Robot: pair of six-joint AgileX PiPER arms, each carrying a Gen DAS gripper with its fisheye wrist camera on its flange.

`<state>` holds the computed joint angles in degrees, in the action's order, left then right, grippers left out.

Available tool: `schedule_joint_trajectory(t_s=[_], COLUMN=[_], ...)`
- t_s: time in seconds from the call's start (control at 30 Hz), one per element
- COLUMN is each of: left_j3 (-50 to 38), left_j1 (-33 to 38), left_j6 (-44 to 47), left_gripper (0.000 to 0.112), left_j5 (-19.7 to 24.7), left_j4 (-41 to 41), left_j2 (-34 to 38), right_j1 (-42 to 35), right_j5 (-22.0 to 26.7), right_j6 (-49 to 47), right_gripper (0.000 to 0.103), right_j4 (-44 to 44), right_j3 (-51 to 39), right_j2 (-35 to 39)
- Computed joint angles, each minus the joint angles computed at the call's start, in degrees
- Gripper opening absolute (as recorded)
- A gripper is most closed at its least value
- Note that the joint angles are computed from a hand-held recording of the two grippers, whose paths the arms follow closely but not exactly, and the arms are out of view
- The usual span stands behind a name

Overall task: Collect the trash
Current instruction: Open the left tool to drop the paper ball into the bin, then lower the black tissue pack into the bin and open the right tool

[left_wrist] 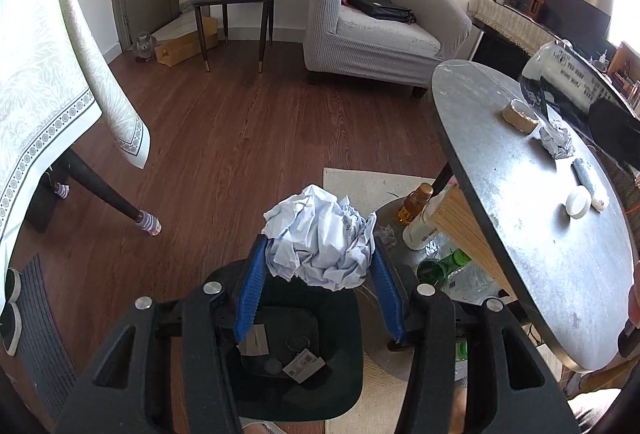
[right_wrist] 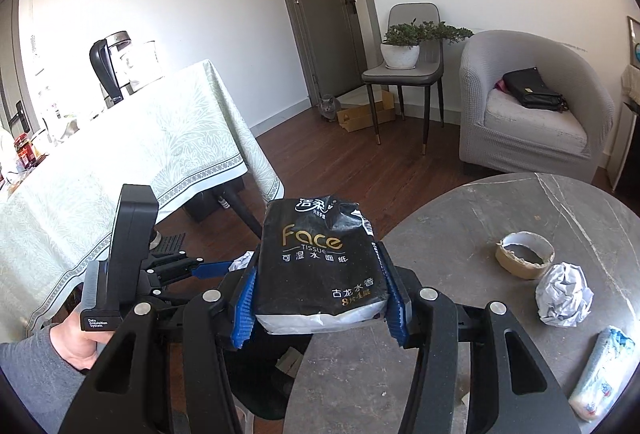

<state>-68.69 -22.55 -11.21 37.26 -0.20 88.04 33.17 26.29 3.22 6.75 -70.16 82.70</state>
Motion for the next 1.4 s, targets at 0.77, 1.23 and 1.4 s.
schedule_joint_trajectory(t_s=[0.77, 1.23, 1.4], left_j3=[6.3, 8.6, 9.0], left_j1=[11.3, 17.6, 20.5], left_j6=[11.2, 18.3, 19.8], left_gripper=[0.060, 0.063, 0.062], left_j5=[6.2, 3.6, 1.9], left_j4=[-7.3, -12.6, -15.6], left_j2=[4.2, -1.6, -5.2], right_j1=[8.2, 11.4, 12.3], right_j5=[6.8, 12.9, 15.0], right_j6=[6.2, 8.6, 9.4], right_gripper=[0.053, 0.053, 0.053], right_j4=[-4.3, -6.9, -8.1], right_j3=[-15.7, -26.8, -29.4], right_j2=[16.0, 26.6, 29.9])
